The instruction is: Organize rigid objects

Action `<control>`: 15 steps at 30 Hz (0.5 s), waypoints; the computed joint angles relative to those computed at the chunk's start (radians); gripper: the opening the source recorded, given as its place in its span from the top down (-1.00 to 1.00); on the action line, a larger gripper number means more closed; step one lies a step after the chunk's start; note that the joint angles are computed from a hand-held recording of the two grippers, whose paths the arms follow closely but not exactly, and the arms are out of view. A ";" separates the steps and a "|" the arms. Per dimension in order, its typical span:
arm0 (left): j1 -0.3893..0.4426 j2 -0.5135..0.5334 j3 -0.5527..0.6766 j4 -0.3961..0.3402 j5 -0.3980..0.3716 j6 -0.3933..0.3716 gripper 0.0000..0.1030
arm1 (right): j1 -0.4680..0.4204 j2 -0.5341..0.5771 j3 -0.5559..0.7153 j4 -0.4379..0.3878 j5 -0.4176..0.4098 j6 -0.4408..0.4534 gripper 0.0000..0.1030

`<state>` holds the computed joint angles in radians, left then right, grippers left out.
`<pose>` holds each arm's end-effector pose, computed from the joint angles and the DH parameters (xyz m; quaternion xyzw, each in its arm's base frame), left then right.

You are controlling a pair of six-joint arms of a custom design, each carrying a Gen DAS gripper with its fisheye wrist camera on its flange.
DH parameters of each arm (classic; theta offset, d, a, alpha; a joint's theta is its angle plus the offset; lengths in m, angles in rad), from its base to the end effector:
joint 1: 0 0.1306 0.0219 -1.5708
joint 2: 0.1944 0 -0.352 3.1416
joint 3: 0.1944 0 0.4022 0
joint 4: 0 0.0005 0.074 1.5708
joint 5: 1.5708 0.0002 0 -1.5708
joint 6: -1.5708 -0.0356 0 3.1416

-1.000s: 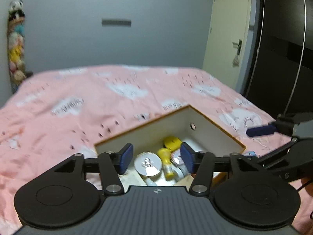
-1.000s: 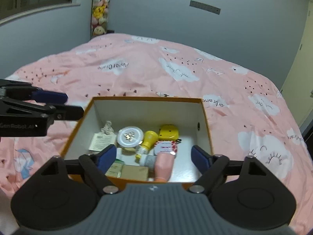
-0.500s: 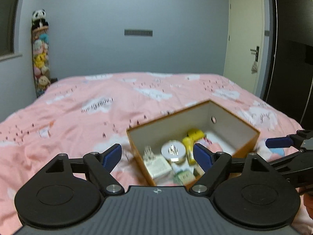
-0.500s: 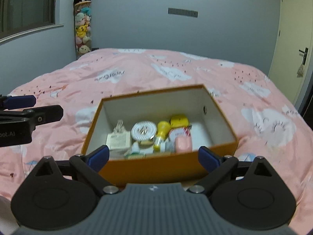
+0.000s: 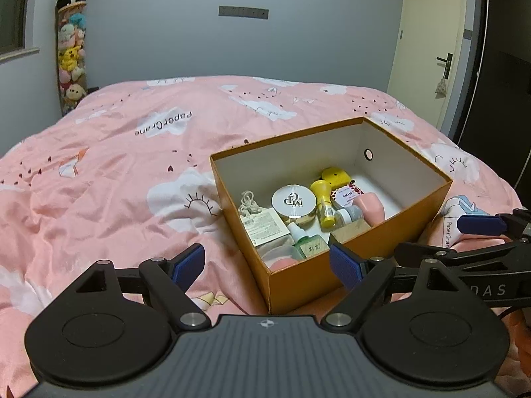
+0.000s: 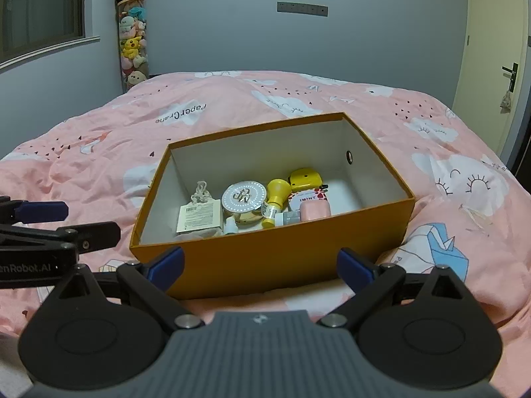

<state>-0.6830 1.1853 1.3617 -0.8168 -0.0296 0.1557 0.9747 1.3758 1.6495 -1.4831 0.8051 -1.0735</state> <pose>0.3407 -0.2765 0.4811 0.2265 0.8645 -0.1706 0.4151 0.2707 0.3524 0.4989 0.1150 0.9005 -0.0591 0.4152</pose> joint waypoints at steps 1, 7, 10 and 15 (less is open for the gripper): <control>0.002 0.001 -0.001 -0.002 0.005 0.004 -0.92 | -0.001 -0.001 -0.003 0.005 -0.005 0.001 -0.88; 0.001 -0.002 -0.001 -0.004 -0.006 0.008 -0.92 | -0.006 -0.004 -0.007 0.014 -0.014 0.007 -0.88; -0.001 0.001 0.004 -0.011 -0.016 0.007 -0.92 | -0.006 -0.003 -0.008 0.017 -0.014 0.014 -0.88; -0.012 0.006 0.010 -0.023 -0.049 -0.001 -0.92 | -0.008 -0.005 -0.011 0.021 -0.017 0.017 -0.88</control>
